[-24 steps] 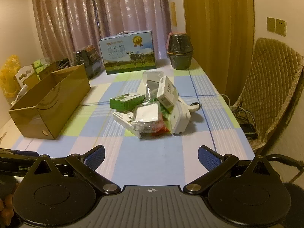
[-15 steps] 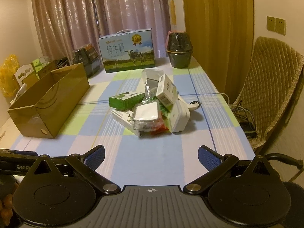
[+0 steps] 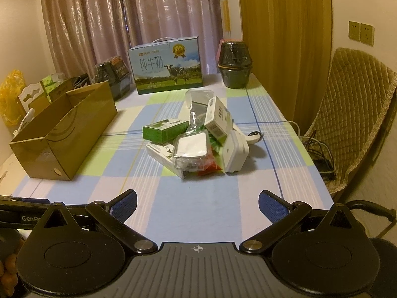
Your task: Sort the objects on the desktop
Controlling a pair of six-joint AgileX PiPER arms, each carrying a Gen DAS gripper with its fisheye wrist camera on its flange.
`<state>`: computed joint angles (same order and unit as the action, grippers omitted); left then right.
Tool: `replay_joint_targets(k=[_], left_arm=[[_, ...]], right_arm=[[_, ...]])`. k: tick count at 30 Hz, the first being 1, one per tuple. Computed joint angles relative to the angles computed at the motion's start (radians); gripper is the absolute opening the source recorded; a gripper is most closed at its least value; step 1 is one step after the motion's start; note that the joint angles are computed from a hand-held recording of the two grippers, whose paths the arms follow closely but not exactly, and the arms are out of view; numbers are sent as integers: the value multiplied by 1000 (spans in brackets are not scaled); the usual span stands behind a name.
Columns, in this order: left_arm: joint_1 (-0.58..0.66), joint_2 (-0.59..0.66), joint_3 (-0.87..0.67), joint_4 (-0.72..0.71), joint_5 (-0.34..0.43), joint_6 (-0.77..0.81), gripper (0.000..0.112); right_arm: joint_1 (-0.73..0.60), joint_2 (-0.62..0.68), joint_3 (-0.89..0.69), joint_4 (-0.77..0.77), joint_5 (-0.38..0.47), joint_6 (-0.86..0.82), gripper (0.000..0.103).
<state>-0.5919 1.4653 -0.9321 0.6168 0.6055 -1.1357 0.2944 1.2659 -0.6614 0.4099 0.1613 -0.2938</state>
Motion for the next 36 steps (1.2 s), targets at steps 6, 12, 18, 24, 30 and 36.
replay_joint_targets(k=[6,12,18,24,30,36], left_arm=[[1,-5,8,6,-6,-14,102],[4,-8,9,-3,-12,-7,102],[4,-8,7,-5,-11,-5,102],[5,-7,6,-11,-13,3,102],[3,-6,8,-12,-12,3,102],[-2,-6,10,-9,-11,-1,102]], right_arm=[[4,7,-8,-65,7,63,101],[6,7,-14,-147,17,139,101],[8,12,-18,-189,22,182,101],[7,15,-21,-251,31,243,101],[6,18,-23,-279,39,267,101],[11,23,-26,-322,42,308,101]])
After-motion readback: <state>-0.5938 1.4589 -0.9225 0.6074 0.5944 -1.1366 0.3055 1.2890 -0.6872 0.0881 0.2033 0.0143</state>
